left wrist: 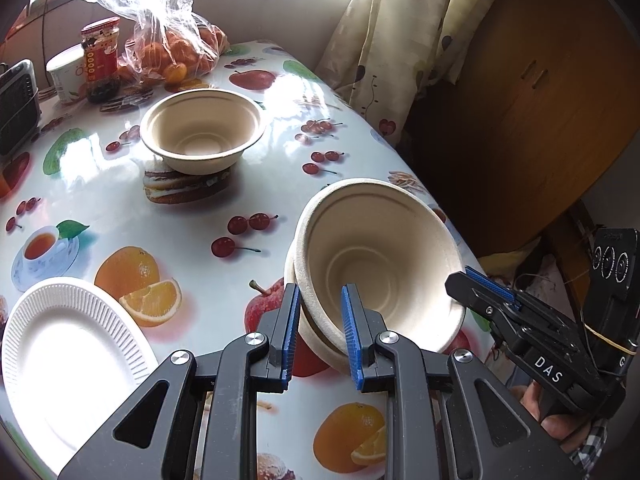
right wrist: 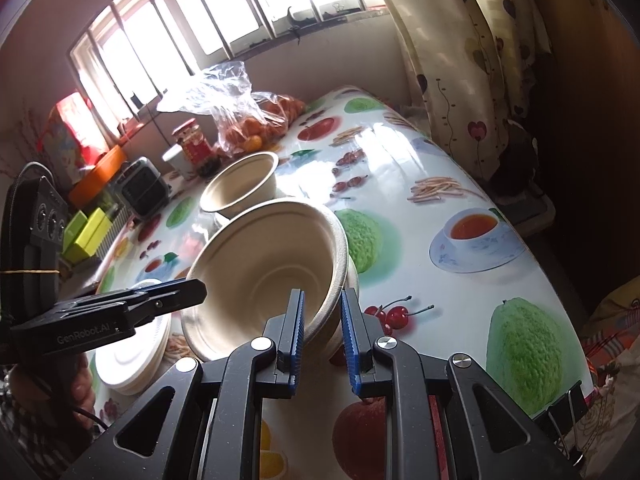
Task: Organize plates and bowls
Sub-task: 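Lower the held beige bowls into the bowls on the table with both grippers, then open the right gripper to release its bowl onto the bowl stack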
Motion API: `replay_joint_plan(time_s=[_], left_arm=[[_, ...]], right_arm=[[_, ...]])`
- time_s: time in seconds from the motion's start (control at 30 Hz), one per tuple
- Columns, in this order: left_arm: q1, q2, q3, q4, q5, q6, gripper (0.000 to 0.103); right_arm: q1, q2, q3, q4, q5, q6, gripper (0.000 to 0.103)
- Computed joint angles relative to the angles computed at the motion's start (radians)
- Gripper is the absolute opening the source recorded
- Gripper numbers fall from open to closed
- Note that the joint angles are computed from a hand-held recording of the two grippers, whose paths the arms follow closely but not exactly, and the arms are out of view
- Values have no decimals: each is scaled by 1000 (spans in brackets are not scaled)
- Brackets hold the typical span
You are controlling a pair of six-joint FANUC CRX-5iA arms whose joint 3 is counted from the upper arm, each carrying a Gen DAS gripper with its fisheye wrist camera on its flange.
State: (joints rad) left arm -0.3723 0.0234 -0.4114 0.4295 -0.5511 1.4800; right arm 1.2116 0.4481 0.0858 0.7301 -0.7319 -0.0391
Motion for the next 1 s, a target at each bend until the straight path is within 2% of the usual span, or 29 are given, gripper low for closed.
replay_joint_plan(time_s=[1.0], left_arm=[[-1, 9, 4, -17, -15, 31, 22]], right_arm=[[5, 14, 11, -20, -13, 12, 18]])
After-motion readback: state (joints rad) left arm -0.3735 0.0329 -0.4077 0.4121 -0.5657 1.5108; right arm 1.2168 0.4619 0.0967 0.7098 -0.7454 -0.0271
